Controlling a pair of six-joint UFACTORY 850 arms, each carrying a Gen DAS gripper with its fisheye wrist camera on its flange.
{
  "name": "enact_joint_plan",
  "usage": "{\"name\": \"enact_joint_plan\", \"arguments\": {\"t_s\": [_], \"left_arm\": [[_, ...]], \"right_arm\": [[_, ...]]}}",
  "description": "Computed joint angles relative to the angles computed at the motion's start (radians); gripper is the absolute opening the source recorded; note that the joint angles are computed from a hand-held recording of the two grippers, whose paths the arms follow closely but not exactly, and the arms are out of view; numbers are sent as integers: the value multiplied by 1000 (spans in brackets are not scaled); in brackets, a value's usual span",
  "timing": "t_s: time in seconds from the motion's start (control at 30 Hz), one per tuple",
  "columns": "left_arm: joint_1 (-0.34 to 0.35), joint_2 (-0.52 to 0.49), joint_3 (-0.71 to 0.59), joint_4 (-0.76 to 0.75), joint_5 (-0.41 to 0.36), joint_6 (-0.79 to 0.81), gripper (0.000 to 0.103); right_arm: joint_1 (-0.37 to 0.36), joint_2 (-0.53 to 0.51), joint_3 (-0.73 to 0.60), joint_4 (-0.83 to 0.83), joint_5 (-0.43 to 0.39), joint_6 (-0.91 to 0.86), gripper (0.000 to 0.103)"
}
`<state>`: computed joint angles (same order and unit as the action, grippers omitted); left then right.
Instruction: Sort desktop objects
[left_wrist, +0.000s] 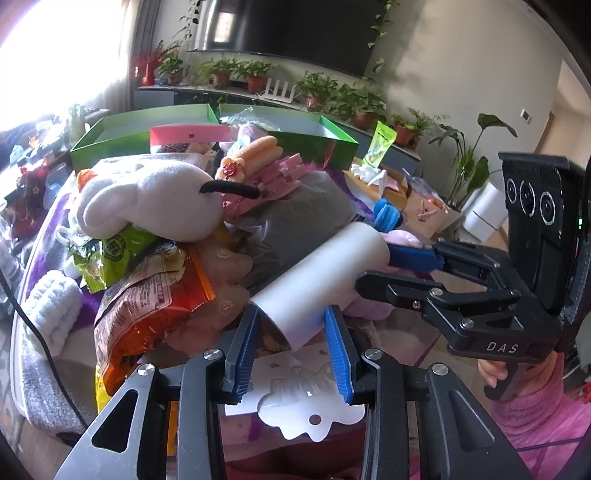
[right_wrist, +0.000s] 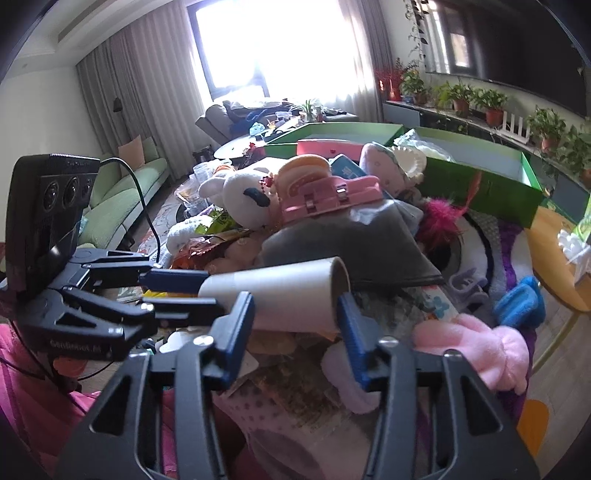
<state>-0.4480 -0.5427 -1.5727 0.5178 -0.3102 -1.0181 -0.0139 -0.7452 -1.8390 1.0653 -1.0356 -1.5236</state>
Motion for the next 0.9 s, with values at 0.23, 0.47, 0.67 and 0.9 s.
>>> {"name": "enact_joint_plan", "arguments": {"t_s": [0.23,0.47,0.67,0.9], "left_arm": [[5,-3,-5,-34,17,35,37],[-2,2,-15,50,6,-39,37],[-17,-7,-58,192,-29,-122,37],[-23,-22,-103,261,-44,-129,37]], "right_arm": [[-5,28,49,-19,31,25,41],[-6,61,96,-12,57,40,38],[-14,107,147,35,69,-20,37],[-26,107,128,86,75,-5,37]]}}
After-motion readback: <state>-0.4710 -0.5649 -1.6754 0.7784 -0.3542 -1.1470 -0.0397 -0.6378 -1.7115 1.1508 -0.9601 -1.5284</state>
